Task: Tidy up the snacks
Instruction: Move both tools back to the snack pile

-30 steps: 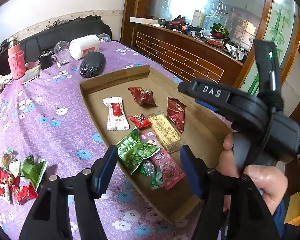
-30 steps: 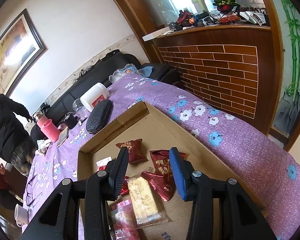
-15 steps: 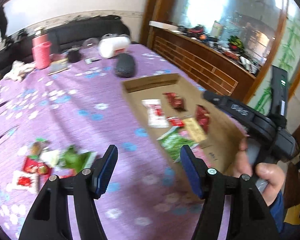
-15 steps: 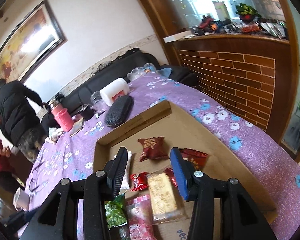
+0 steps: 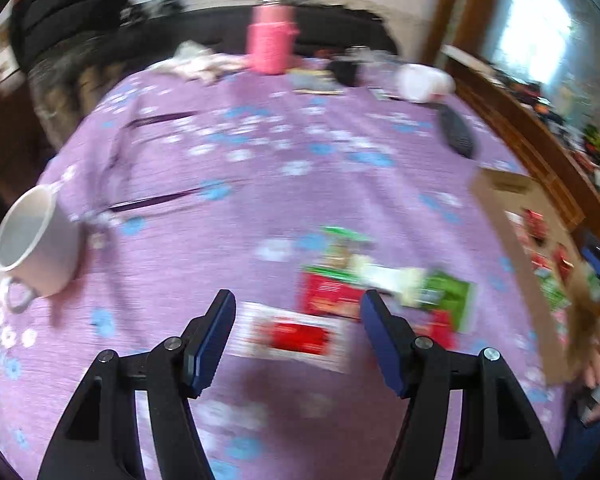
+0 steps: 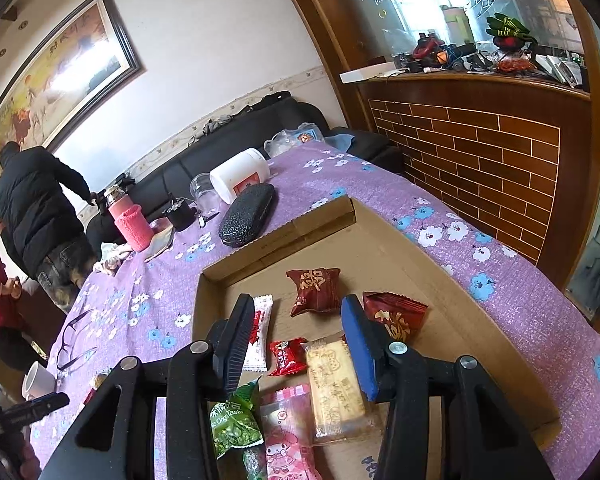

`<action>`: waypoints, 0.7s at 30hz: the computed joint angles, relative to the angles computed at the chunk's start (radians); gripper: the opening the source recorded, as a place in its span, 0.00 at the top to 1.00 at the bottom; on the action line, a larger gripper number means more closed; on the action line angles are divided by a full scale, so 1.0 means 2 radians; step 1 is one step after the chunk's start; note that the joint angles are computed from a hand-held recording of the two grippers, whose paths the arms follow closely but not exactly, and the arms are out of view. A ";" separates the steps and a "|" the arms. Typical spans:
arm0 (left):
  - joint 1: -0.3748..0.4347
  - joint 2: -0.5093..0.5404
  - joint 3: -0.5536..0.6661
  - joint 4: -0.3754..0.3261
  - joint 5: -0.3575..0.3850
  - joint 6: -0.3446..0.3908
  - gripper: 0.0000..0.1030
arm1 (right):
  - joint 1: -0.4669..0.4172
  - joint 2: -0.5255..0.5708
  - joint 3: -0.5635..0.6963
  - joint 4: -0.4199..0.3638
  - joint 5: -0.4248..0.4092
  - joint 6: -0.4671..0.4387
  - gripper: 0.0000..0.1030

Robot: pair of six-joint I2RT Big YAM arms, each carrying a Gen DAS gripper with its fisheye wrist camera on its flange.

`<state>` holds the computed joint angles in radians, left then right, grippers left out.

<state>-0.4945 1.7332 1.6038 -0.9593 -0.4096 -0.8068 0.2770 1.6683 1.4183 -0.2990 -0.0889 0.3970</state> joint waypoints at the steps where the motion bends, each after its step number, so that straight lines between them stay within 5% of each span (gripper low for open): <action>1: 0.004 0.003 0.002 -0.010 -0.008 -0.007 0.38 | 0.000 0.000 0.000 0.000 0.001 0.000 0.53; 4: 0.016 0.011 0.000 -0.023 -0.019 -0.013 0.39 | 0.000 0.000 0.000 -0.002 -0.001 0.001 0.53; 8: 0.024 0.037 0.016 -0.044 -0.009 -0.010 0.57 | -0.001 0.002 0.002 -0.004 -0.002 0.002 0.53; 11: 0.020 0.042 0.020 -0.049 -0.027 -0.002 0.60 | 0.000 0.001 0.002 -0.004 -0.002 0.001 0.53; 18: 0.000 0.022 0.002 -0.065 -0.001 0.004 0.64 | -0.002 0.001 0.001 -0.006 -0.009 0.006 0.53; 21: -0.015 -0.004 -0.025 -0.046 0.046 0.027 0.64 | -0.002 0.001 0.002 -0.008 -0.012 0.007 0.53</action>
